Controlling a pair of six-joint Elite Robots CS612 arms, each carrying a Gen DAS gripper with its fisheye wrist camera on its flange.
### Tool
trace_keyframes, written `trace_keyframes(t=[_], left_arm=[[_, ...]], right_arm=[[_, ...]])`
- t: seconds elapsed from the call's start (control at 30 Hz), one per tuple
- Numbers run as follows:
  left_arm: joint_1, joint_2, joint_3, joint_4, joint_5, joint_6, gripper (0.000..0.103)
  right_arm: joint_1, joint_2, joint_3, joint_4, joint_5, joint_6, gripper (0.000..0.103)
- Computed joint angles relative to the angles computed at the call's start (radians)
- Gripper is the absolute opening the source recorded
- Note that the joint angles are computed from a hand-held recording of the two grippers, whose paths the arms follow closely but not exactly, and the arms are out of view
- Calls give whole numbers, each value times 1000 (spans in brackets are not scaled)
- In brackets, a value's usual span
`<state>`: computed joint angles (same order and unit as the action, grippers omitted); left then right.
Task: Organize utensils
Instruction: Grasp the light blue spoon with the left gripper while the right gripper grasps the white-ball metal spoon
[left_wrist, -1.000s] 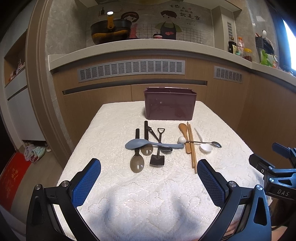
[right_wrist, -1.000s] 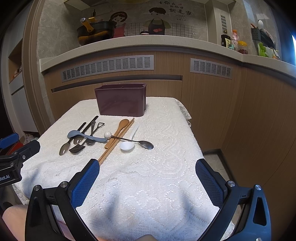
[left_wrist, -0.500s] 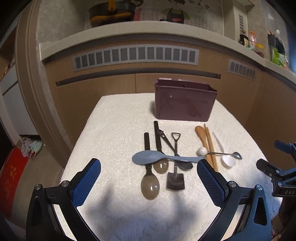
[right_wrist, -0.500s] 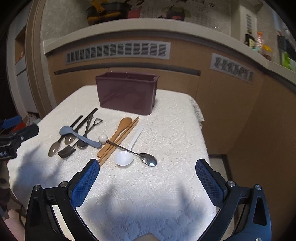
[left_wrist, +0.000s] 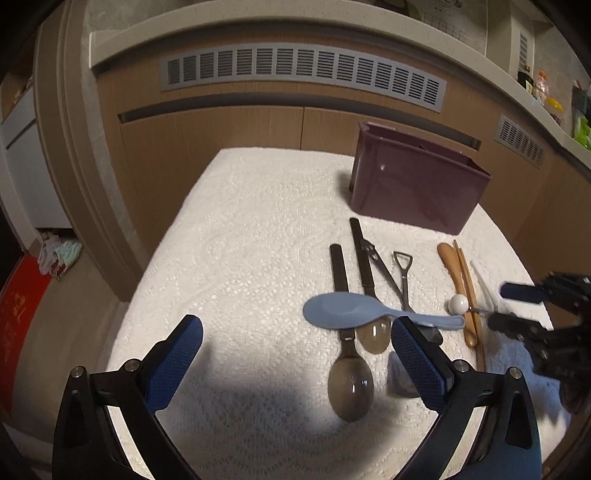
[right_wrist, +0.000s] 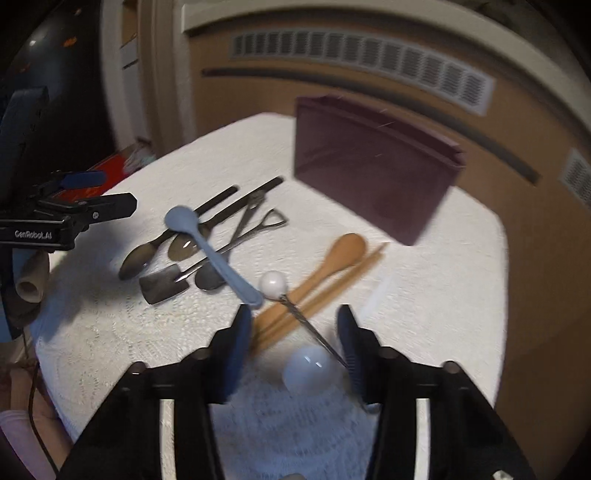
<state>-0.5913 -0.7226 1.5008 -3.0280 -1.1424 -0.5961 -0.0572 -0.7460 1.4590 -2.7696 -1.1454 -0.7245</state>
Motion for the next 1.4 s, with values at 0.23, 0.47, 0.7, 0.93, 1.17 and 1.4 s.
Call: trace_keyframes(t=[0.23,0.47,0.7,0.93,1.17,1.4], left_arm=[[9,6,-5,44,-70,-19,99],[8,4,-9,48,-92,-17,99],[47,13,-44,57,-343,-48,74],[86,66,-156,123,-507,-150,72],[102,133,-308,258,-508,-170,72],[94,208,-494,447,-431,-133,72]], right_arm=[[18,22,-33,14,-20,-41,36],[23,29,-41,39,-41,-28,36],[0,11,-13,16,-40,50,47],[-20,-1,29,-85,-59,105,58],[-34,-10,53,-119,-55,134,64],[-25,-3,69,-203,-108,141,70]])
